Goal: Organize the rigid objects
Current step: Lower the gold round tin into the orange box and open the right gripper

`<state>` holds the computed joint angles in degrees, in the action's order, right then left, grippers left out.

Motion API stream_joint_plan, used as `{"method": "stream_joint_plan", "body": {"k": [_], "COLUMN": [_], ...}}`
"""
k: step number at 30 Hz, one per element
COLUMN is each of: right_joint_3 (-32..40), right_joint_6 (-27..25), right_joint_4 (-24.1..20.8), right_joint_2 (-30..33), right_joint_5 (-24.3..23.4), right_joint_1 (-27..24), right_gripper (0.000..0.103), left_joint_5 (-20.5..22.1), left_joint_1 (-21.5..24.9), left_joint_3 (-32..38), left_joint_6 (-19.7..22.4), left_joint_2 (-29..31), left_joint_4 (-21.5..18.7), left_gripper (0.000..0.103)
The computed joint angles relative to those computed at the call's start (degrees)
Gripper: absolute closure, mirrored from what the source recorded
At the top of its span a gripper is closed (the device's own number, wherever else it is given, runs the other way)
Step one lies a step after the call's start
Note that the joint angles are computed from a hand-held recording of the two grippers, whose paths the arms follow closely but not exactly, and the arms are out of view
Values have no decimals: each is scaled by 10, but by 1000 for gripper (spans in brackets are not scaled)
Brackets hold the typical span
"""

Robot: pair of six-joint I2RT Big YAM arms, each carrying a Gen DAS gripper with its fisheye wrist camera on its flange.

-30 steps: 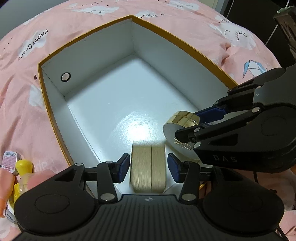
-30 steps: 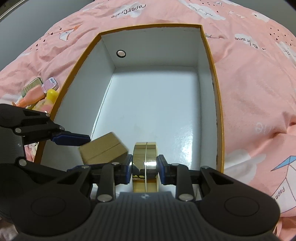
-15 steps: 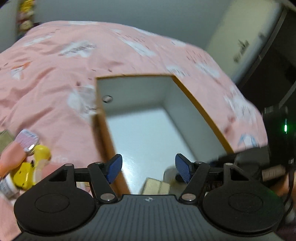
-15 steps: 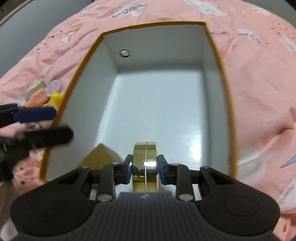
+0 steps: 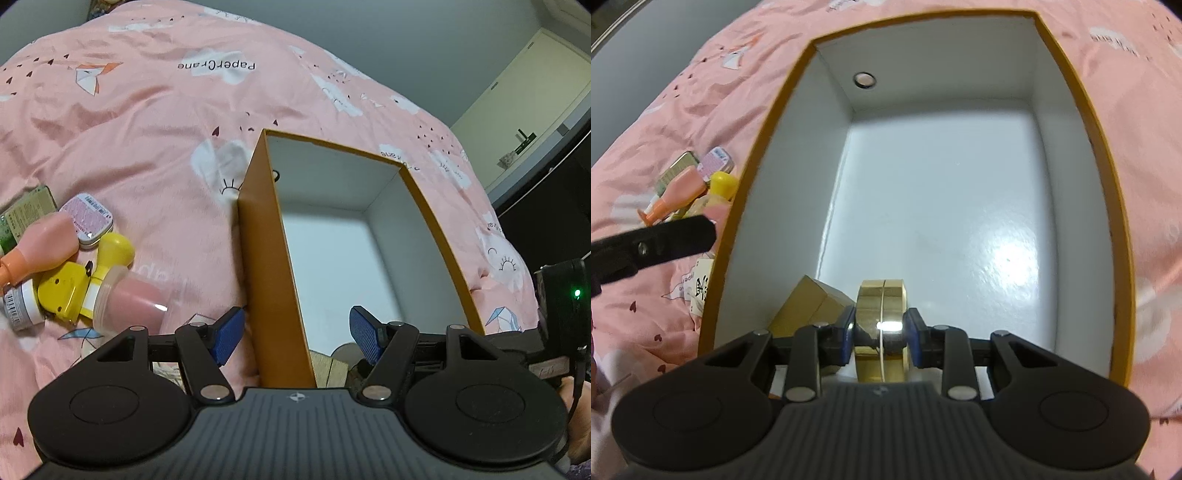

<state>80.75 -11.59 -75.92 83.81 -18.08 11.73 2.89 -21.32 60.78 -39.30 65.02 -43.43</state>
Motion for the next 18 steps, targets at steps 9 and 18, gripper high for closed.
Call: {"method": "stream_joint_plan", "body": {"k": [9,18], "right_joint_3": [8,10], "right_joint_6": [7,-42], "right_joint_4": [-13,-27], "right_joint_2": [8,19], "right_joint_5": [43,116], "right_joint_1": [-9,14], "right_gripper": [67,50], "left_joint_5": [3,8], "left_joint_1": [-5,-5], "left_joint_3": [-3,3], "left_joint_6": [-2,-1], "left_joint_2": [-3,-3], "left_joint_4": [-11,-32], "left_gripper": [26,26]}}
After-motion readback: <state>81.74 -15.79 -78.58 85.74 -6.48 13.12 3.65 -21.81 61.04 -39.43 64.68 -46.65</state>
